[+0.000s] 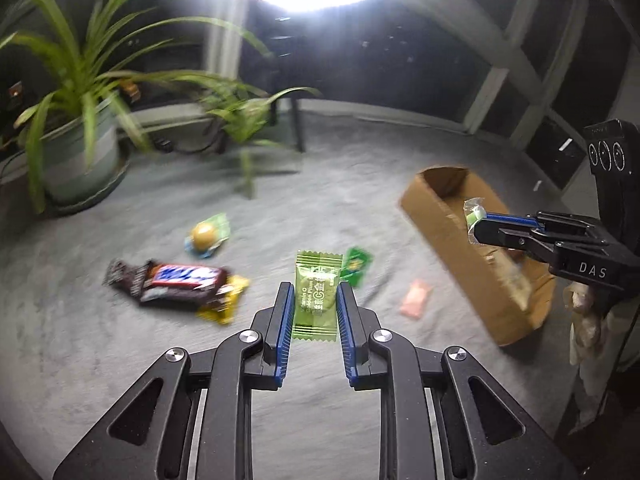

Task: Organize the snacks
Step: 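Carry the light-green sweet with the left tool while the right tool grasps the small clear packet, then release both snacks into the box and withdraw both tools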

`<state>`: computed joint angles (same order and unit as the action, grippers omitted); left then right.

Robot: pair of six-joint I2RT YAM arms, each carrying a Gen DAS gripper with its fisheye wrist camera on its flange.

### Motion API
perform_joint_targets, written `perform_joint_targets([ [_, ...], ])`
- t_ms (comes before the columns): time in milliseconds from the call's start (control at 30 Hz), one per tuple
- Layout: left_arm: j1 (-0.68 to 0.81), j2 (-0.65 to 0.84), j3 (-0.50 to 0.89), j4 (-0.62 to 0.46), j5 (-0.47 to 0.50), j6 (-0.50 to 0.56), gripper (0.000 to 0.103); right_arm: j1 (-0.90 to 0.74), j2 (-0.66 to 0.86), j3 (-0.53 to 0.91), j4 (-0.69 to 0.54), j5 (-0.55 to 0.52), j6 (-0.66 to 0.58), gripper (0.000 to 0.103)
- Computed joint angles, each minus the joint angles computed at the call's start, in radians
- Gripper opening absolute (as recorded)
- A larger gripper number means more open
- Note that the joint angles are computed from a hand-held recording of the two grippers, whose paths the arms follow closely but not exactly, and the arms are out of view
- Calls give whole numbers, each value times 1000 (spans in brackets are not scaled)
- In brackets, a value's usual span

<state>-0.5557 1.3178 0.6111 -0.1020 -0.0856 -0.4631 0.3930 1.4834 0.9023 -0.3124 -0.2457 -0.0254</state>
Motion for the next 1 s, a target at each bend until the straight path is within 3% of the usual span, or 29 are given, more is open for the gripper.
perform_joint_targets([
  [367, -172, 236, 226, 73, -28, -56, 20, -324, -143, -82, -103, -85, -157, 18],
  [700, -266, 483, 514, 38, -40, -48, 20, -514, -135, -102, -133, -141, -268, 18],
  [1000, -300, 642, 708, -31, -24, -66, 20, -577, -95, -105, -138, -168, -317, 18],
])
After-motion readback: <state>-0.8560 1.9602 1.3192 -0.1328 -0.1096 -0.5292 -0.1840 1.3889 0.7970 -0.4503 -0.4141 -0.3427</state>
